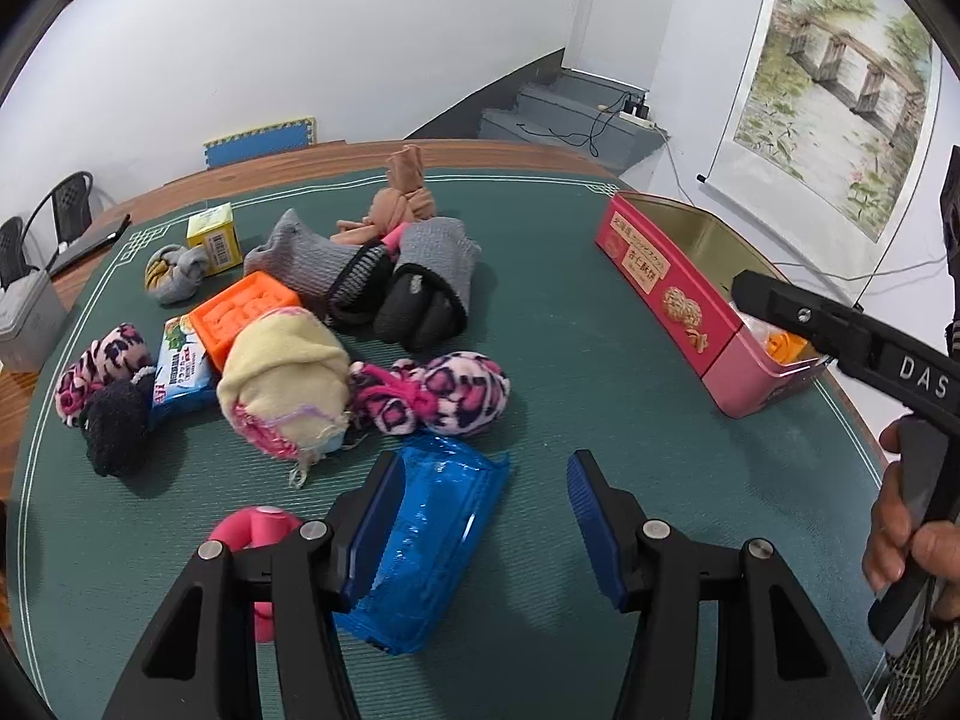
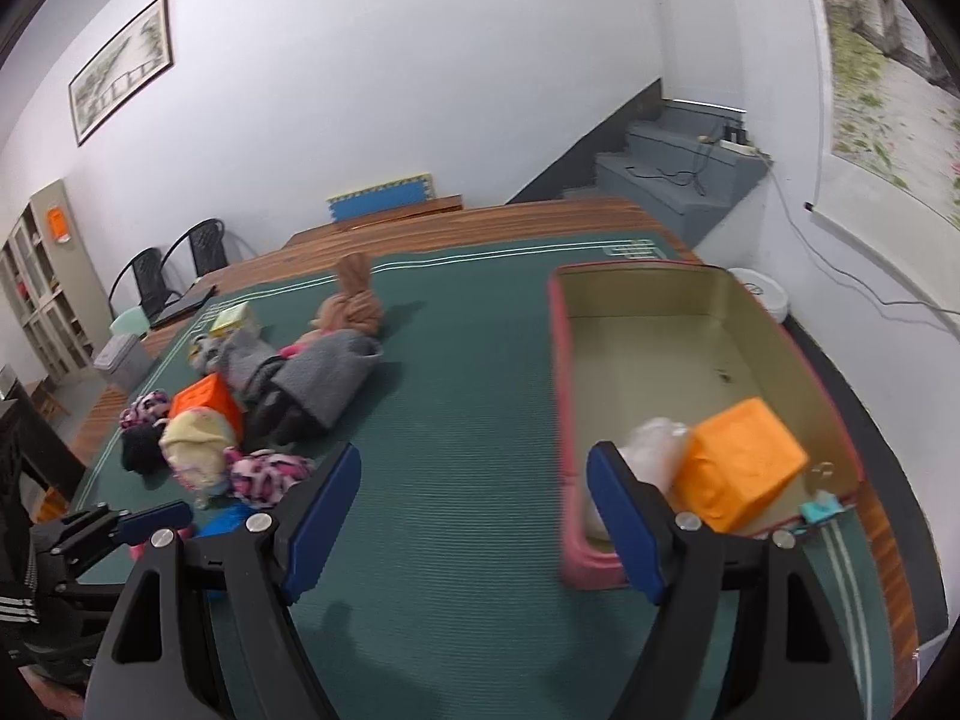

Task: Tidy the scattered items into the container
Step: 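Move both tools back from the tin box toward the item pile, then grasp the pink foam tube knot with the left tool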

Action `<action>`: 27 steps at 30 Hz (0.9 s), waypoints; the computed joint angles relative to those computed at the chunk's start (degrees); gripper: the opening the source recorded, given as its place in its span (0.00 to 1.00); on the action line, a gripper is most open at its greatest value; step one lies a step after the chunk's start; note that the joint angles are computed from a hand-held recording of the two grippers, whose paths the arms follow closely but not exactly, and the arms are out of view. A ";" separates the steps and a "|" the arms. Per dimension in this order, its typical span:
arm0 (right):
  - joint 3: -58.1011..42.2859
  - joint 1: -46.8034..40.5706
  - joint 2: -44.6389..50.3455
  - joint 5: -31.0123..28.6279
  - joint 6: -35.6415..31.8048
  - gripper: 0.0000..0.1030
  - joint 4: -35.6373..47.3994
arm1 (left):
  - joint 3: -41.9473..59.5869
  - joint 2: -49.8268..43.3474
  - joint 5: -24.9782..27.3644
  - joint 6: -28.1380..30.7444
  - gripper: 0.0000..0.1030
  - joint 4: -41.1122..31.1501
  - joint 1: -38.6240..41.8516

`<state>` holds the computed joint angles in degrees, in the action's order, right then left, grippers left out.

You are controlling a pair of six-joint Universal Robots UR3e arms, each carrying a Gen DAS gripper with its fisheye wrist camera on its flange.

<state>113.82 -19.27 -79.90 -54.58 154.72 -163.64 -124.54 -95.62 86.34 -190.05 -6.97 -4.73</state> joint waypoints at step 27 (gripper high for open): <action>3.31 11.13 8.63 -8.09 5.64 0.78 -15.87 | -16.27 19.51 -21.74 14.86 0.56 -12.54 30.82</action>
<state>117.12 -8.15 -71.27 -62.67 160.36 -179.51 -140.81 -76.11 64.60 -175.19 -19.52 26.09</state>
